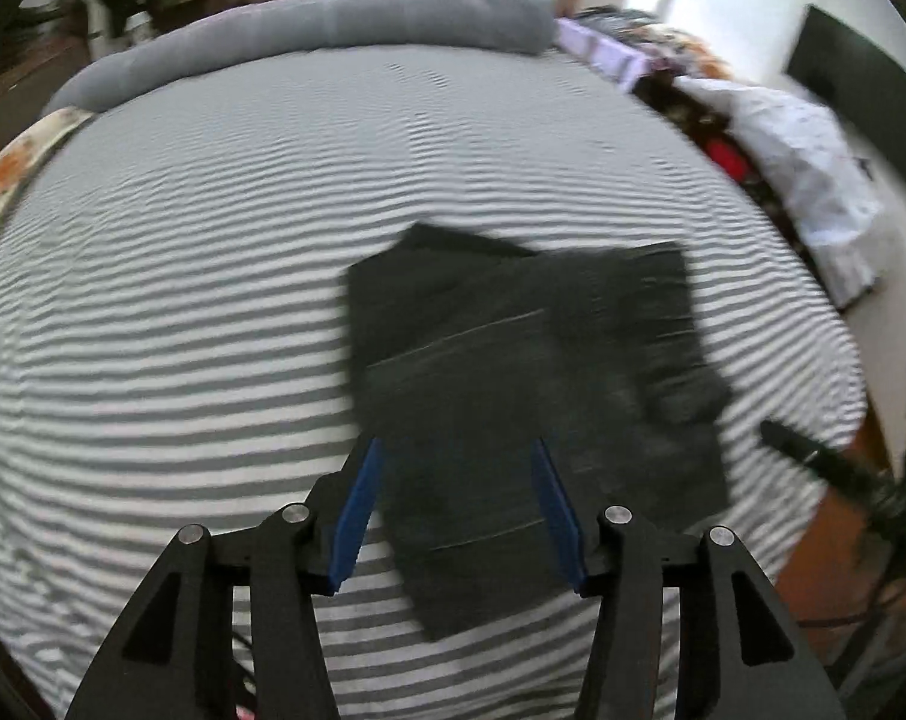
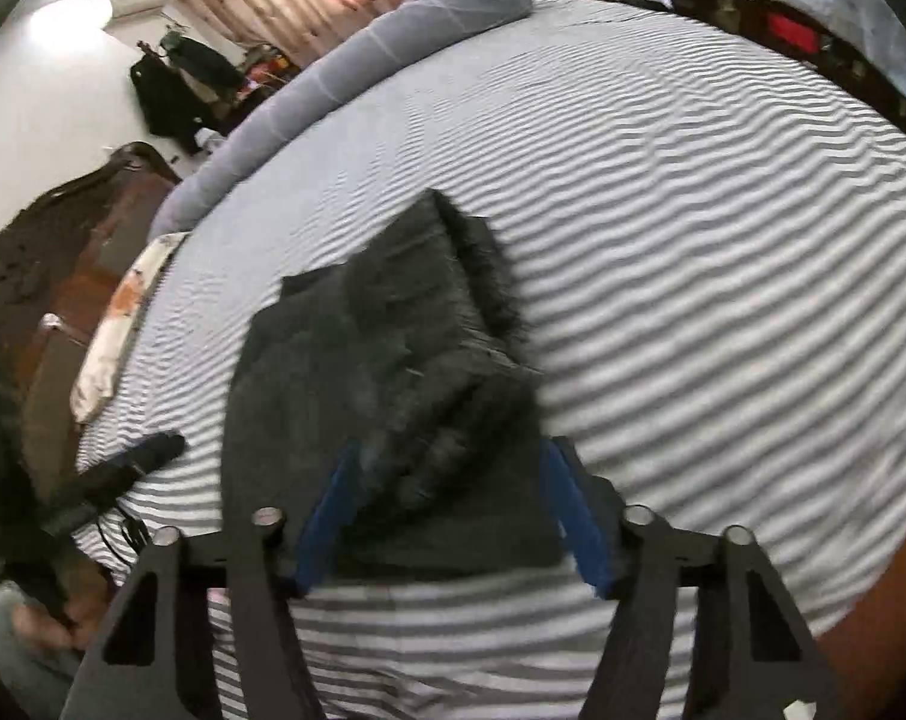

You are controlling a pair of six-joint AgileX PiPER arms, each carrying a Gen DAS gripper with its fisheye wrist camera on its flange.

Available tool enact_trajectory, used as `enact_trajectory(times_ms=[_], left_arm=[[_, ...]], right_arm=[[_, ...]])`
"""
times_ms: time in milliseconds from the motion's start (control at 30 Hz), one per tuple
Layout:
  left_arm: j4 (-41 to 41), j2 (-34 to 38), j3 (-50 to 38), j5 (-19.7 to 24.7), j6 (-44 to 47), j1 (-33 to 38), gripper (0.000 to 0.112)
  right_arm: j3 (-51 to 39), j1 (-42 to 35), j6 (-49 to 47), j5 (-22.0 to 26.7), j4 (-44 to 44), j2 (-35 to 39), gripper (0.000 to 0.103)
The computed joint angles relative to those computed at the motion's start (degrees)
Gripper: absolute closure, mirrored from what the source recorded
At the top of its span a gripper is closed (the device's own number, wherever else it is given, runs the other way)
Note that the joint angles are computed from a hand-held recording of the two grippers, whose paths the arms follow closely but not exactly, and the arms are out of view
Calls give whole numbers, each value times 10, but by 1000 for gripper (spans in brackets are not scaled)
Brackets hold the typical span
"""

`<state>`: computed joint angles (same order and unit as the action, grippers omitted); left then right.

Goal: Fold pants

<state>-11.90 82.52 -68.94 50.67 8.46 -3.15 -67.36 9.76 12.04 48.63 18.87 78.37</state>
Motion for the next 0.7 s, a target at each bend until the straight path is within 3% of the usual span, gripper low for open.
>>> enact_trajectory(times_ms=[167, 433, 567, 700], left_arm=[[37, 13, 37, -24, -21, 21, 60], [1, 39, 48, -47, 6, 39, 59], [-4, 48, 37, -46, -1, 37, 60], [1, 46, 30, -46, -4, 28, 60]], right_arm=[[-40, 23, 13, -5, 2, 66, 63], [-67, 22, 65, -27, -12, 128, 66], [-93, 28, 96, -11, -47, 139, 91], [-91, 57, 124, -7, -110, 97, 93]])
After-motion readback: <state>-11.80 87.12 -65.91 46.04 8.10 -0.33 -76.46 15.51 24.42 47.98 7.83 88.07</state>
